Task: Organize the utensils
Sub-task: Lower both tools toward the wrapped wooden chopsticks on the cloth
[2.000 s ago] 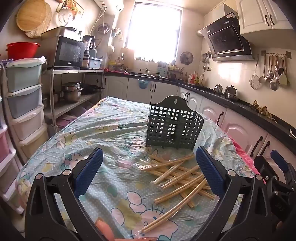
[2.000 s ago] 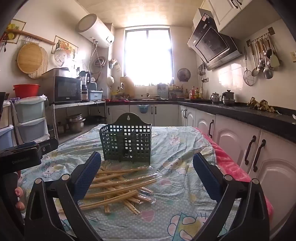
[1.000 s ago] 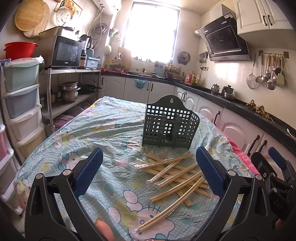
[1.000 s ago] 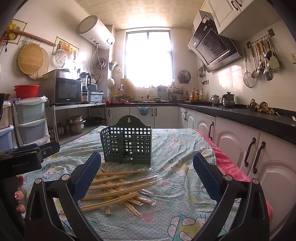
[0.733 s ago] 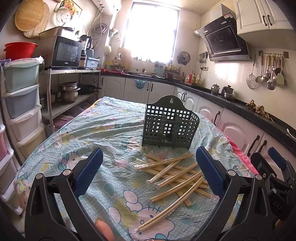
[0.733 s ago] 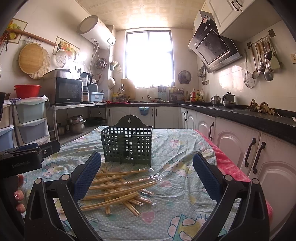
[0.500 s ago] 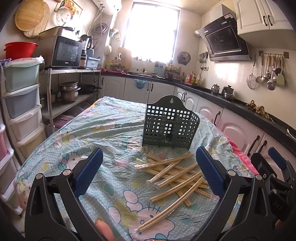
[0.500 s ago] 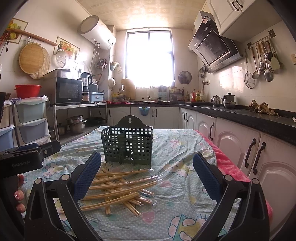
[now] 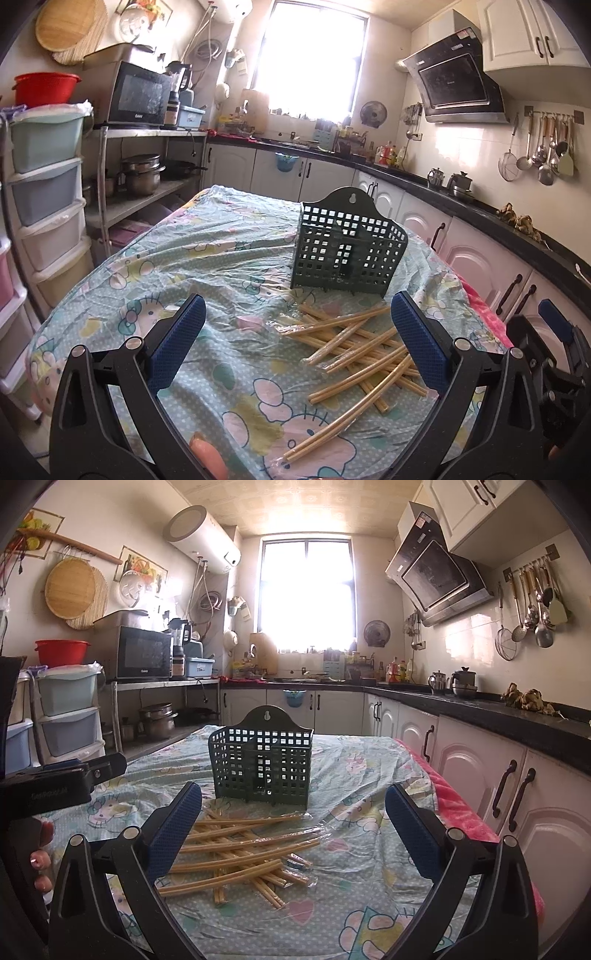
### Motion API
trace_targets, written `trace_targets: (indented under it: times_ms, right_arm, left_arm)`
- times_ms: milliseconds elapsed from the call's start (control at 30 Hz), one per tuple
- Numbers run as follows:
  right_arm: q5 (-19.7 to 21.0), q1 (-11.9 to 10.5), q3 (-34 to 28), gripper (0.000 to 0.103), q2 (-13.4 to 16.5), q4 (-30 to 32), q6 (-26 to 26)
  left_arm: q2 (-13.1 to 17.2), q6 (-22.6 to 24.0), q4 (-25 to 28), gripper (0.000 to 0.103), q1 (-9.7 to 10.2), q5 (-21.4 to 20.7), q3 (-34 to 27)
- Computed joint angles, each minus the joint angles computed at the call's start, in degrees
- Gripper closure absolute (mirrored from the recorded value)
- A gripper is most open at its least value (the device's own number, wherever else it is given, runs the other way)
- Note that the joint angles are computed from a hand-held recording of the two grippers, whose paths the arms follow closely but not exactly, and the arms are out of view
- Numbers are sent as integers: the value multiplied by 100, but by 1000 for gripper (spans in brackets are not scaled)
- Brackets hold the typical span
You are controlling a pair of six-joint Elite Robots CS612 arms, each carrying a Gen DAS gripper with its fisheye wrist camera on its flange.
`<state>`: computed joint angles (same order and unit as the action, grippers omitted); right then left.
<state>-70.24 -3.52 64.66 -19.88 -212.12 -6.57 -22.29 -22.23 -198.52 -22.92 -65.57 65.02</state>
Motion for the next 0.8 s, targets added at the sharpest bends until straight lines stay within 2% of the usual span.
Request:
trace_targets:
  times_ms: [233, 400, 567, 667, 800]
  right_arm:
    - [281, 13, -64, 6, -16, 433, -341]
    - [444, 23, -174, 6, -15, 817, -456]
    - [423, 28, -407, 6, 54, 1134, -504]
    - [378, 34, -647, 6, 126, 1497, -520]
    - [287, 39, -907, 6, 216, 1857, -447]
  left_arm:
    - [-25, -297, 198, 10, 96, -77, -6]
    - [-40, -551, 342, 10, 200, -304, -13]
    - [-24, -743, 458, 10, 329, -853, -63]
    - [9, -807, 689, 10, 374, -1041, -174]
    - [108, -985, 892, 10, 456, -1509, -389]
